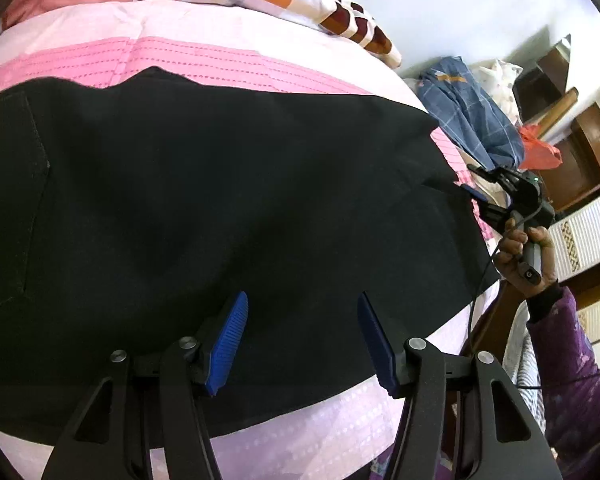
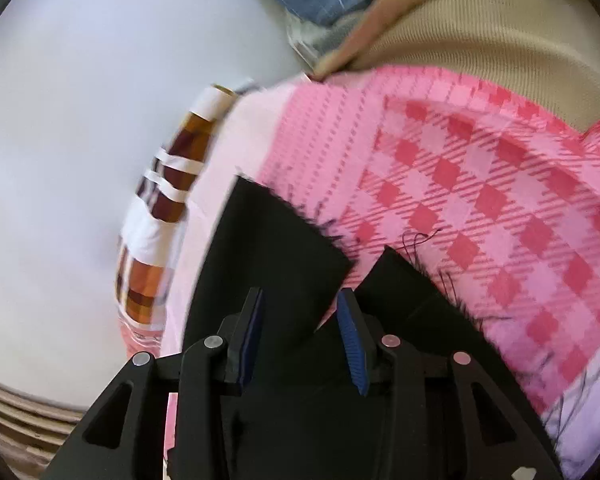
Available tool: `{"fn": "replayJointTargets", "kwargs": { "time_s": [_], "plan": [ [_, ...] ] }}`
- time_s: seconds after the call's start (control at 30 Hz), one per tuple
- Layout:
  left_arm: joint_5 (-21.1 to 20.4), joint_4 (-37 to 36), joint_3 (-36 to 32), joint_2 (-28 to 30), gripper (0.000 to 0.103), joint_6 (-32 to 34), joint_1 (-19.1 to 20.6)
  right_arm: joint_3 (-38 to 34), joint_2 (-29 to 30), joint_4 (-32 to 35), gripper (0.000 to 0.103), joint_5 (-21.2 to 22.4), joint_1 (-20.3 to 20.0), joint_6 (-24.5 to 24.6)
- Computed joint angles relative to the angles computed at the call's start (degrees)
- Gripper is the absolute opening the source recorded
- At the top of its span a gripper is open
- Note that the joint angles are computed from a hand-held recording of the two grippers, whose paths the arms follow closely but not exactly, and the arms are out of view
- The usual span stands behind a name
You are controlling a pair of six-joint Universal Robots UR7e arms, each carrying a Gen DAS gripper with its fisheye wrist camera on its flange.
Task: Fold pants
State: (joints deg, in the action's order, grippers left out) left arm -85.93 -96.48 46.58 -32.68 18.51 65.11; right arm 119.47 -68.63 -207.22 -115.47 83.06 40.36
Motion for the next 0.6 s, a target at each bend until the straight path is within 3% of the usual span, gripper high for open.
{"fn": "replayJointTargets", "kwargs": {
  "time_s": [0.03, 0.2, 0.27, 0.33, 0.43, 0.47, 0.6],
  "plan": [
    [0.1, 0.3, -0.3, 0.1, 0.058, 0.1, 0.0, -0.5, -0.2, 2.6, 0.035, 0.6, -0.6, 1.1],
    [0.6, 1.4, -1.1, 0.3, 0.058, -0.2, -0.1, -1.7, -1.0, 5.1, 0.049, 4.2, -2.5, -0.7],
    [0.5, 1.7, -1.4, 0.4, 0.058, -0.4, 0.0, -2.0, -0.3, 3.7, 0.057, 5.8, -3.0, -0.3],
    [0.5, 1.9, -1.6, 0.5, 0.058, -0.6, 0.0, -1.7, 0.0, 2.3, 0.058, 7.3, -3.0, -0.1],
    [0.8, 2.0, -1.9, 0.9, 0.058, -0.7, -0.1, 0.0, 1.6, -3.3, 0.058, 16.9, -4.5, 2.8],
    [0.8, 2.2, -2.1, 1.0, 0.058, -0.8, -0.2, 0.3, 2.2, -5.4, 0.058, 18.0, -4.7, 3.4],
    [0.4, 2.2, -2.3, 1.1, 0.061, -1.0, -0.1, 0.1, 2.5, -6.6, 0.05, 14.9, -4.2, 1.2]
  ]
}}
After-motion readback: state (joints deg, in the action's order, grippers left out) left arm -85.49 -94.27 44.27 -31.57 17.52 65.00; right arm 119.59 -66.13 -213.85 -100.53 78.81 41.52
